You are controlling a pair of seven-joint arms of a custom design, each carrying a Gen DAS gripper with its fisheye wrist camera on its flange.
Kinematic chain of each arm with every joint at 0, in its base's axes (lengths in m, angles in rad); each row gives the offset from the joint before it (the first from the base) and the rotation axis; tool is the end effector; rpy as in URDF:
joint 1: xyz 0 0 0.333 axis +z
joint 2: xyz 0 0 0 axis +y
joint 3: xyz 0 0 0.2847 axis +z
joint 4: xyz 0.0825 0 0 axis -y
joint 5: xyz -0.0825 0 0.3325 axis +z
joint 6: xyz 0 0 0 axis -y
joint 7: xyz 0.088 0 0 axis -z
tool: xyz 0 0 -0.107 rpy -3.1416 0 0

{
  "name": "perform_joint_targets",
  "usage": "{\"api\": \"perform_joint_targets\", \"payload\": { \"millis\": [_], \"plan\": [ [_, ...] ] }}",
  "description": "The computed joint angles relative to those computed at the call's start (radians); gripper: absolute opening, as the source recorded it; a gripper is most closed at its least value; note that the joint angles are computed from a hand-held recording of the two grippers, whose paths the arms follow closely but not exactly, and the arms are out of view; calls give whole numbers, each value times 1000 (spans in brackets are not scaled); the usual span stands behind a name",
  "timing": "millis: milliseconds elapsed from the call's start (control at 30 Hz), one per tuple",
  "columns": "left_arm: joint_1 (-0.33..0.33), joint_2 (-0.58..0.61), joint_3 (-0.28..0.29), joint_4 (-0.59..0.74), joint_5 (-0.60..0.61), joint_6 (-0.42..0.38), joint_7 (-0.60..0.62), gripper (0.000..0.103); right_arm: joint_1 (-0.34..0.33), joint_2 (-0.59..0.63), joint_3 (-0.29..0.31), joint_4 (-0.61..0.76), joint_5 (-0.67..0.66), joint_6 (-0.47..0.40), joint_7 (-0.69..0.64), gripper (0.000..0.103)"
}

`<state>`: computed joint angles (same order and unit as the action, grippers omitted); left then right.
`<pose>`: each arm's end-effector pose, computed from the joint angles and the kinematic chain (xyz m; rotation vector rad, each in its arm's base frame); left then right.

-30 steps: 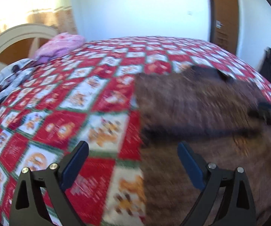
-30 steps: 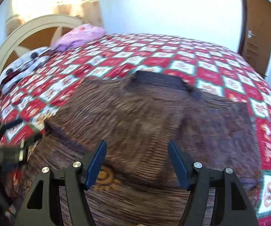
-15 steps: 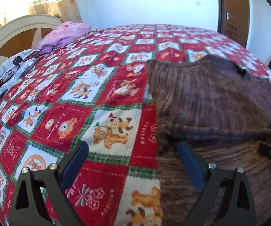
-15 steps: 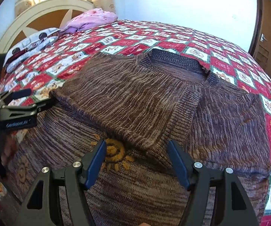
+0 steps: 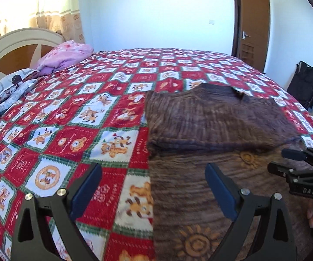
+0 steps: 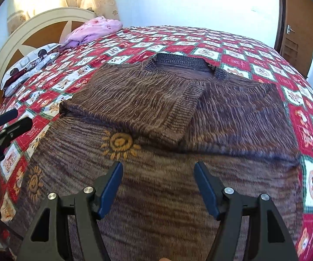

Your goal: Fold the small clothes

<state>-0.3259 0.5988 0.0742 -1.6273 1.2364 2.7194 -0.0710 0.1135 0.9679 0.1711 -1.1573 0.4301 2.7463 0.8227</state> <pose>0.6242 -0.2039 0.3119 -1.9125 1.3853 -0.6512 0.7254 0.1451 0.2859 -2.1537 1.1834 -0.3967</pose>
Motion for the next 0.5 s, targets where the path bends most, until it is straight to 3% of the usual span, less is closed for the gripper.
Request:
{"api": "perform_joint_targets", "payload": {
  "millis": [500],
  "plan": [
    [-15, -119, -53, -155, 135, -30, -125, 98, -100, -212, 94, -373, 148, 143, -170, 69]
  ]
}}
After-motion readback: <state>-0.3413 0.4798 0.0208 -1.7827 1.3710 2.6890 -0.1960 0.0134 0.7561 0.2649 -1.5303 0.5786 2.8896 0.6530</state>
